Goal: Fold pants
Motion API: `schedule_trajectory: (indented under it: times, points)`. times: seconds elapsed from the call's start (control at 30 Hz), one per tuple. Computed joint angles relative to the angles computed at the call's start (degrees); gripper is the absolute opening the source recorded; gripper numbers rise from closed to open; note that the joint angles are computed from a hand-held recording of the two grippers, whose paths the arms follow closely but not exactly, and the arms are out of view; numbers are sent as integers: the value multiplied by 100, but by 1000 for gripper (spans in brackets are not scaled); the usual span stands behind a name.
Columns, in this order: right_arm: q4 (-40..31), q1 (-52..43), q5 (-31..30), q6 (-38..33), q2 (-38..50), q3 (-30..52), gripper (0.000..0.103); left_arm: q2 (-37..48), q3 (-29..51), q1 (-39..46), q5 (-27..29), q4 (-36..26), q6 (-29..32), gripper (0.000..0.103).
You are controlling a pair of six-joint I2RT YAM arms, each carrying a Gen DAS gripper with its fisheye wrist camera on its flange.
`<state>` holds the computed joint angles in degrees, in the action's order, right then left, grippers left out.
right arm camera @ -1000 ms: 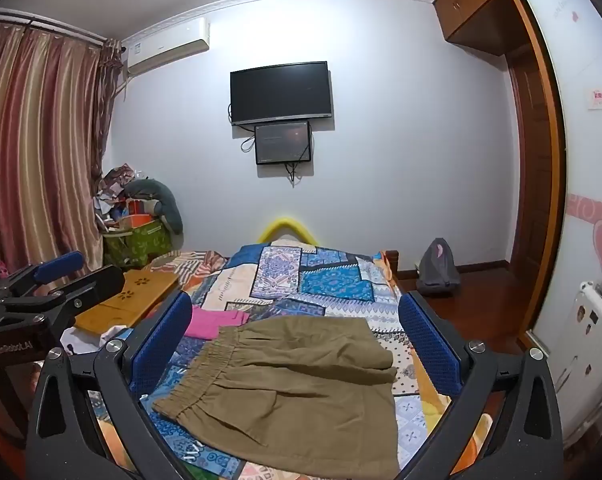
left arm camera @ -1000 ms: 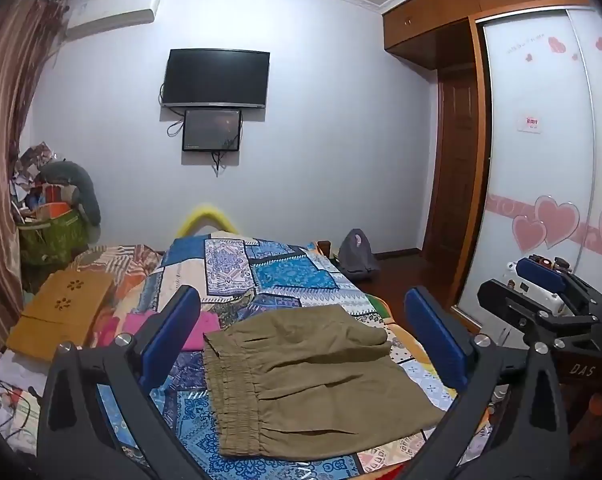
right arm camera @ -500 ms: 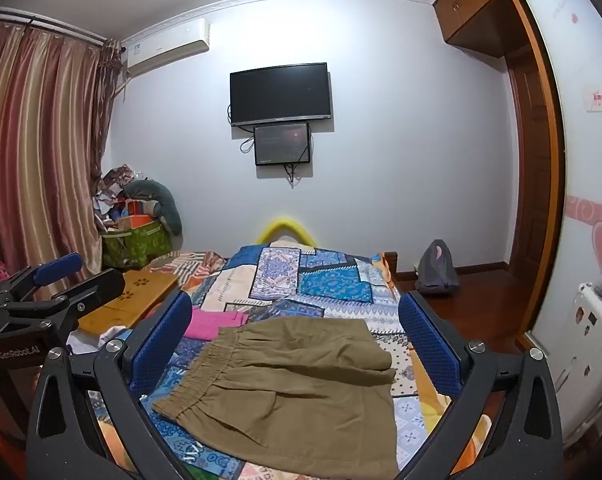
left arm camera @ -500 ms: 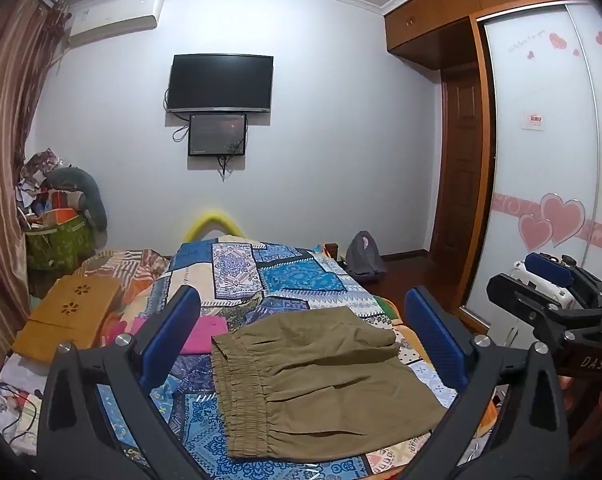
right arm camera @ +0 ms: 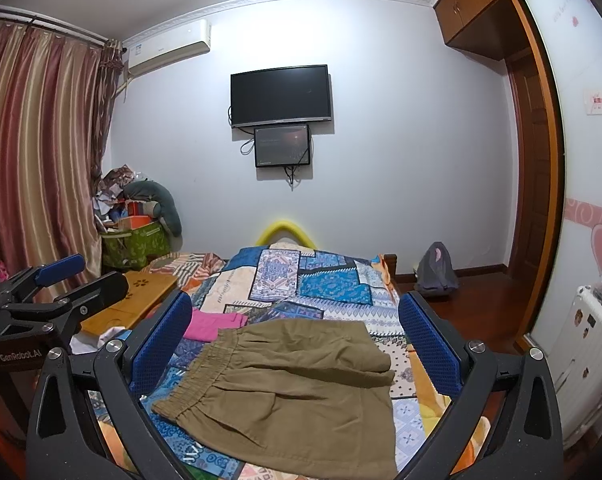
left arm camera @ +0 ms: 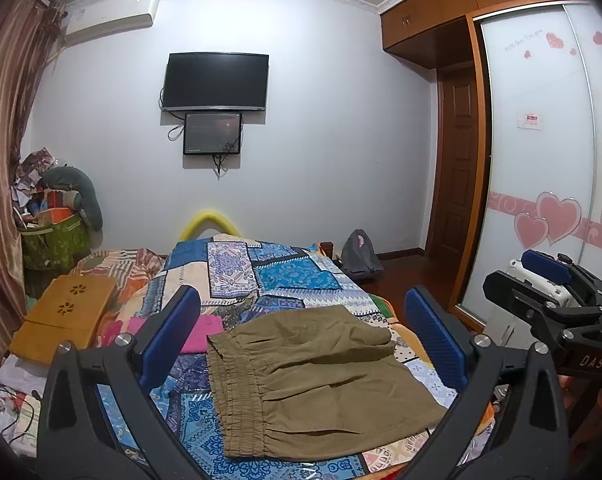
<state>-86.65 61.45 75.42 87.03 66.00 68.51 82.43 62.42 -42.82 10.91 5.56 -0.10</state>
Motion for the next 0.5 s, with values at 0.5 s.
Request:
schedule_trajectory:
  times: [0.5]
  points:
    - [358,-101,-116,-175,-198,-259,103,54,-132,-90,-151,176,113,103]
